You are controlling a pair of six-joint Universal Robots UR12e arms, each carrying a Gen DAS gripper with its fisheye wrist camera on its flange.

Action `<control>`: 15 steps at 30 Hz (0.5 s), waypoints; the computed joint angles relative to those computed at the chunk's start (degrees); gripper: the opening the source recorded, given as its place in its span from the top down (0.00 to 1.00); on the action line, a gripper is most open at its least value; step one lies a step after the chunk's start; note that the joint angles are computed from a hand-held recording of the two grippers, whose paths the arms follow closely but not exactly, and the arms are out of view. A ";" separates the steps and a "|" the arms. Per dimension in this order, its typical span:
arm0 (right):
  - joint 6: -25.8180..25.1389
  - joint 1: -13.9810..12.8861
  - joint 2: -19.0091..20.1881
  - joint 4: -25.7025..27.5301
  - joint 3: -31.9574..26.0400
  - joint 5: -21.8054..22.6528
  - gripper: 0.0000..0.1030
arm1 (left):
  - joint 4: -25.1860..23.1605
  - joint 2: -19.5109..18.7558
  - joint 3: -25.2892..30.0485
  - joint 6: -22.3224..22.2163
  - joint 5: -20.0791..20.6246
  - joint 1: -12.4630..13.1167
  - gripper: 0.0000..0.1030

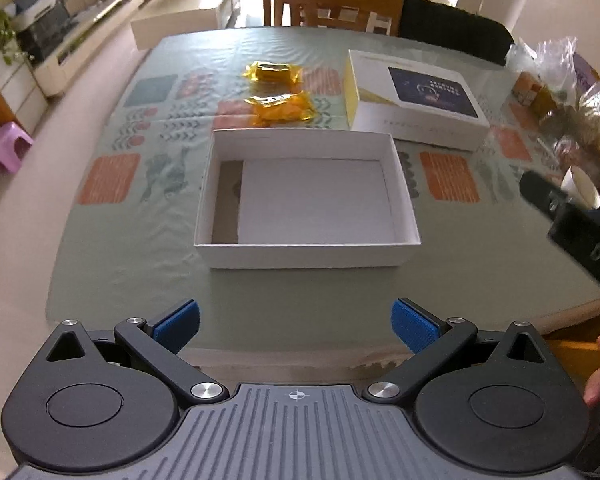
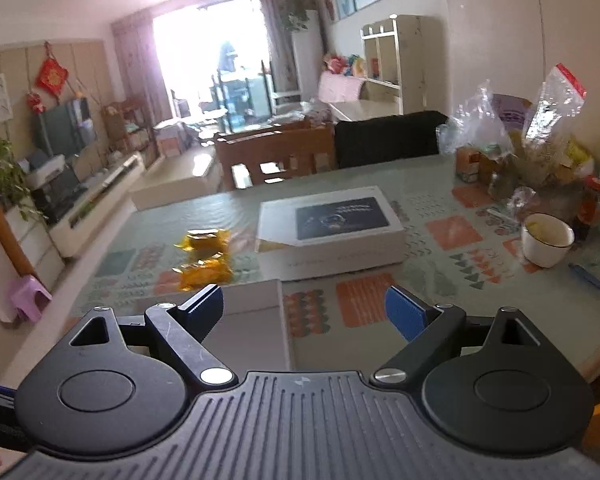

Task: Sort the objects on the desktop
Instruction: 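Move the left gripper past the white tray toward the yellow snack packs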

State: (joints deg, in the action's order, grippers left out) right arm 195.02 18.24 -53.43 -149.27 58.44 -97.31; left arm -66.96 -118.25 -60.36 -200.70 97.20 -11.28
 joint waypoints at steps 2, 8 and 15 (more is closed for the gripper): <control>-0.64 0.87 -0.98 -0.55 1.68 -0.91 0.00 | 0.69 -0.11 0.03 -0.81 -0.26 0.08 0.00; -2.90 0.56 -0.57 -0.91 1.35 0.40 0.00 | 1.64 -0.51 0.52 -8.89 2.13 0.23 0.00; -4.28 -0.25 0.24 4.80 -0.52 4.64 0.00 | -0.66 -2.06 3.00 -8.72 4.02 0.02 0.00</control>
